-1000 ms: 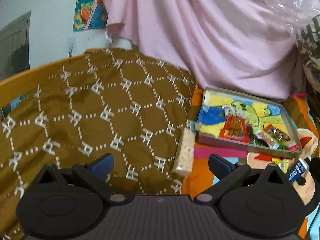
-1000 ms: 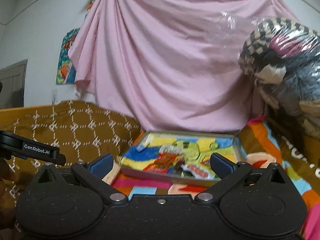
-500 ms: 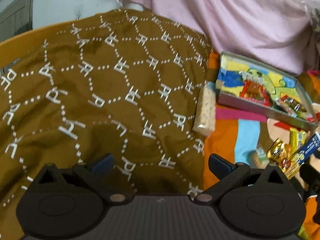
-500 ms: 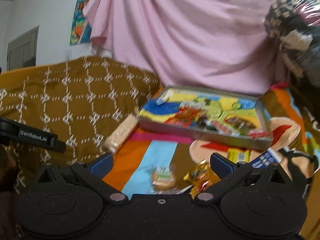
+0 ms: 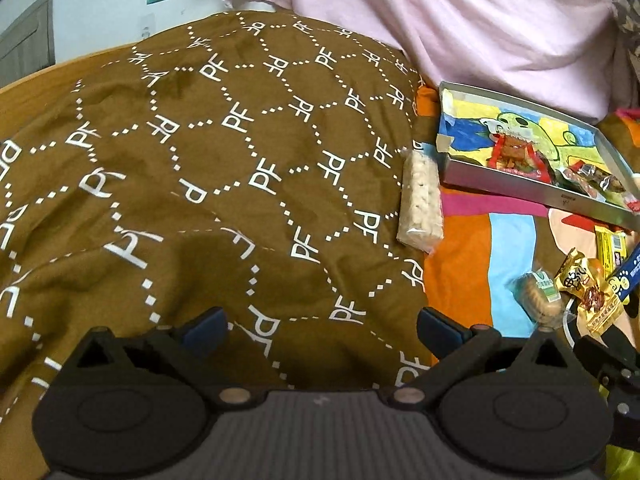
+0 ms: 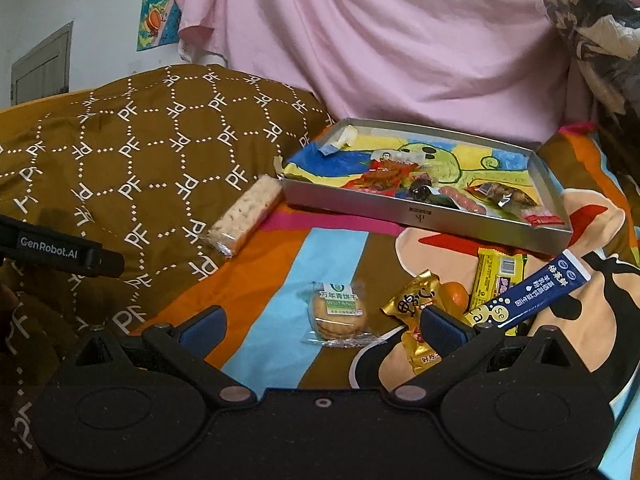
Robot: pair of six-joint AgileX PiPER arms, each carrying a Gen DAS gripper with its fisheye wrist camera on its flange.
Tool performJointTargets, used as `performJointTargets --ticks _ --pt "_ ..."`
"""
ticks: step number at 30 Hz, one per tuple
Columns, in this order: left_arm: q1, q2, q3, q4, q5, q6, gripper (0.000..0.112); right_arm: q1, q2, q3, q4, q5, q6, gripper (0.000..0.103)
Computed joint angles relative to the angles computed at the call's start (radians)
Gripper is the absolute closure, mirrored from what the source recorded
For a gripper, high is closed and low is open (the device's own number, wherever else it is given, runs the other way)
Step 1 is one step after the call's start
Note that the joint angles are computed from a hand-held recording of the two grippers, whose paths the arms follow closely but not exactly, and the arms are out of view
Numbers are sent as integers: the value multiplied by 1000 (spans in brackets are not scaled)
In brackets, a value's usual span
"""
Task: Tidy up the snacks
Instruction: 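Move the left tool to the pale rice-cracker bar while the right tool approaches the WUTANG biscuit pack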
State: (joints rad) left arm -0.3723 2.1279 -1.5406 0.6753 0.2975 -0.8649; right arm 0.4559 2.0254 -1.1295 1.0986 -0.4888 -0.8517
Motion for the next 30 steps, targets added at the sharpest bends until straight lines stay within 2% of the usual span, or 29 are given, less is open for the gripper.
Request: performJointTargets --ticks 9,24,27,30 --pt "2 57 -106 -218 38 272 10 -14 27 -27 -1 13 7 1" --pt "-3 244 -429 -487 140 610 10 -60 116 -110 5 64 28 1" --pt "0 292 -516 -547 177 675 10 -81 150 -162 55 105 -24 1" --pt "6 371 -667 -615 256 759 10 -107 187 -217 82 146 -56 1"
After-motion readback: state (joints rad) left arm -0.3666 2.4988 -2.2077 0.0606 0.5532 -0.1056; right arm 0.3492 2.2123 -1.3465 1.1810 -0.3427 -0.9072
